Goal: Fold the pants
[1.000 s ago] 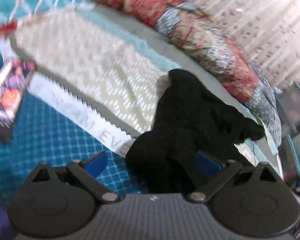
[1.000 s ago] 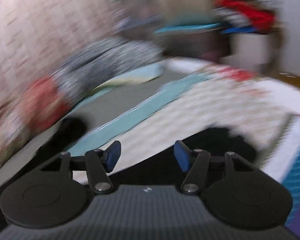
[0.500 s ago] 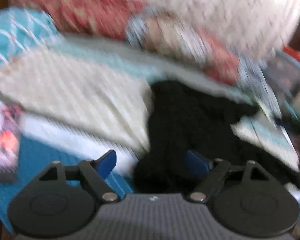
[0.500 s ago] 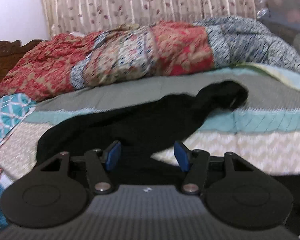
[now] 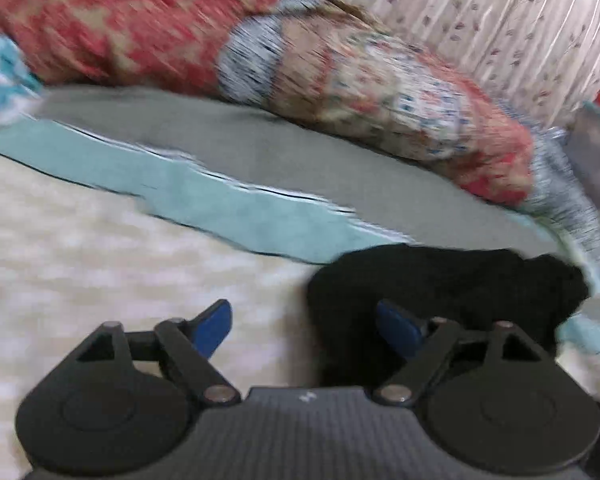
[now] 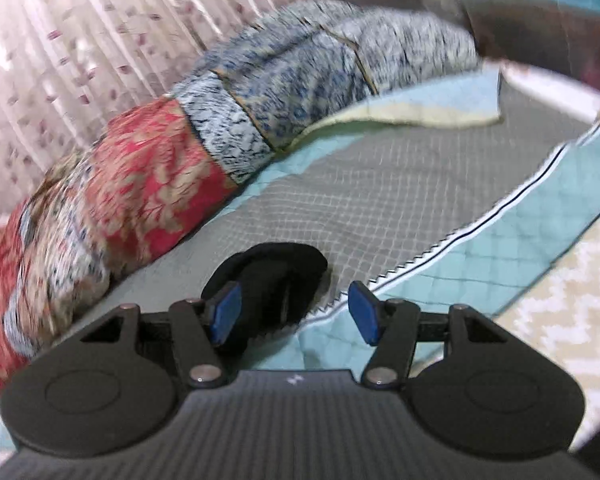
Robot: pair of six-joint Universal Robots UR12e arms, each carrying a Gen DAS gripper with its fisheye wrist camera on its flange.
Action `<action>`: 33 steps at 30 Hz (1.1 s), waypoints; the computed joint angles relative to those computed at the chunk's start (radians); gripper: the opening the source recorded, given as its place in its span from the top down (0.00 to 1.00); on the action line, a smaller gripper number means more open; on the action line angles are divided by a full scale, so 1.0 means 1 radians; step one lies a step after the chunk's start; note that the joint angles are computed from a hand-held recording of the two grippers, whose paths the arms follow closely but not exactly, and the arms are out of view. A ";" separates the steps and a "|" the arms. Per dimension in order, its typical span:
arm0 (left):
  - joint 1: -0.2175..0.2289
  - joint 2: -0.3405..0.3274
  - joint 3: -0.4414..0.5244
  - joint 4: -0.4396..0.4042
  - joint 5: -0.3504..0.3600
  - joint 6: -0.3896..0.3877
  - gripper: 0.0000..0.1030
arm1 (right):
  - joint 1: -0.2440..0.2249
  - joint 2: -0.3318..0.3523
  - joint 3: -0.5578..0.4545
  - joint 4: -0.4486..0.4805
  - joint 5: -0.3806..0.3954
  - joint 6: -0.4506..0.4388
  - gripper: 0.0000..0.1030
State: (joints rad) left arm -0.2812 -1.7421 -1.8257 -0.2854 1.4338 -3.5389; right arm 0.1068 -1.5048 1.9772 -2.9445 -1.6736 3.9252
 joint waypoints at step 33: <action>-0.094 0.138 -0.072 0.052 -0.058 0.423 0.10 | 0.018 -0.377 0.304 0.097 -0.212 -0.139 0.15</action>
State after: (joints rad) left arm -0.3757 -1.6041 -1.8976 -0.2336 1.3757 -3.1163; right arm 0.1248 -1.8814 2.2808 -2.8471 -1.8855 3.7864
